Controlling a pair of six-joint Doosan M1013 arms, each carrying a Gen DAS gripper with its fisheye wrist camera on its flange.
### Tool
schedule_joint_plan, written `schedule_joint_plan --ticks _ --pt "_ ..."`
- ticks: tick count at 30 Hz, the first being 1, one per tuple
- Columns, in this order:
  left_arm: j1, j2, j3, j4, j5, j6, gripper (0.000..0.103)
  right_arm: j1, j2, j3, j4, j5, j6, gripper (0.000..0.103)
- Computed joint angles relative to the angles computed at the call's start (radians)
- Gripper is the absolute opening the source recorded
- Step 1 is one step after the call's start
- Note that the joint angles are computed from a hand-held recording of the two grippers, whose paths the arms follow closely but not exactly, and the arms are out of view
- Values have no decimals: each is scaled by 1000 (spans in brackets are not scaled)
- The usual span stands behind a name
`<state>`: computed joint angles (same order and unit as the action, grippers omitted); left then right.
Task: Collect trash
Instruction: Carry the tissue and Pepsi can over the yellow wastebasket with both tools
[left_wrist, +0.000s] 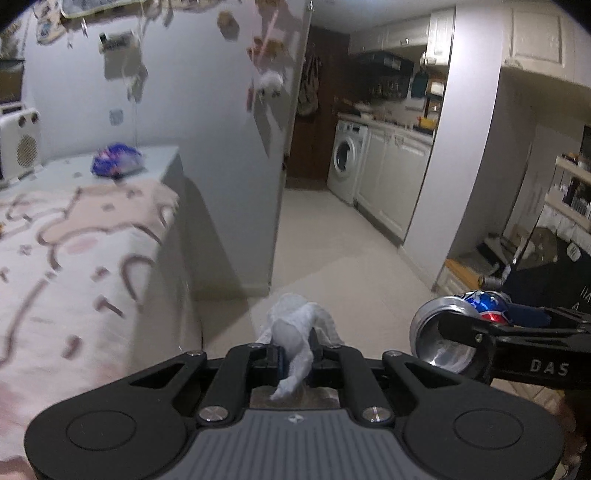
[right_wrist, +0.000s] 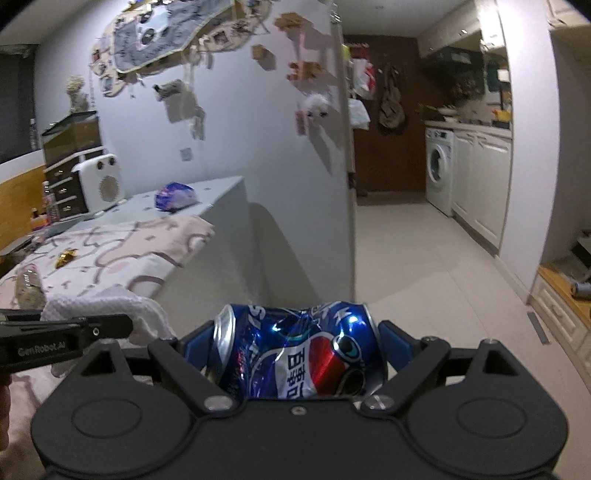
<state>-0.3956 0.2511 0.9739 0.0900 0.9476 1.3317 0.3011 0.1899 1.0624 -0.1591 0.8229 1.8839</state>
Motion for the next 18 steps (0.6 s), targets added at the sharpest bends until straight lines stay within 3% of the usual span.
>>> schedule_joint_plan --ticks 13,18 --pt "-14 150 -57 -28 119 -68 10 -82 45 90 72 26 13 92" --pt "-22 211 -83 -34 129 -84 10 -110 76 113 111 27 7 92"
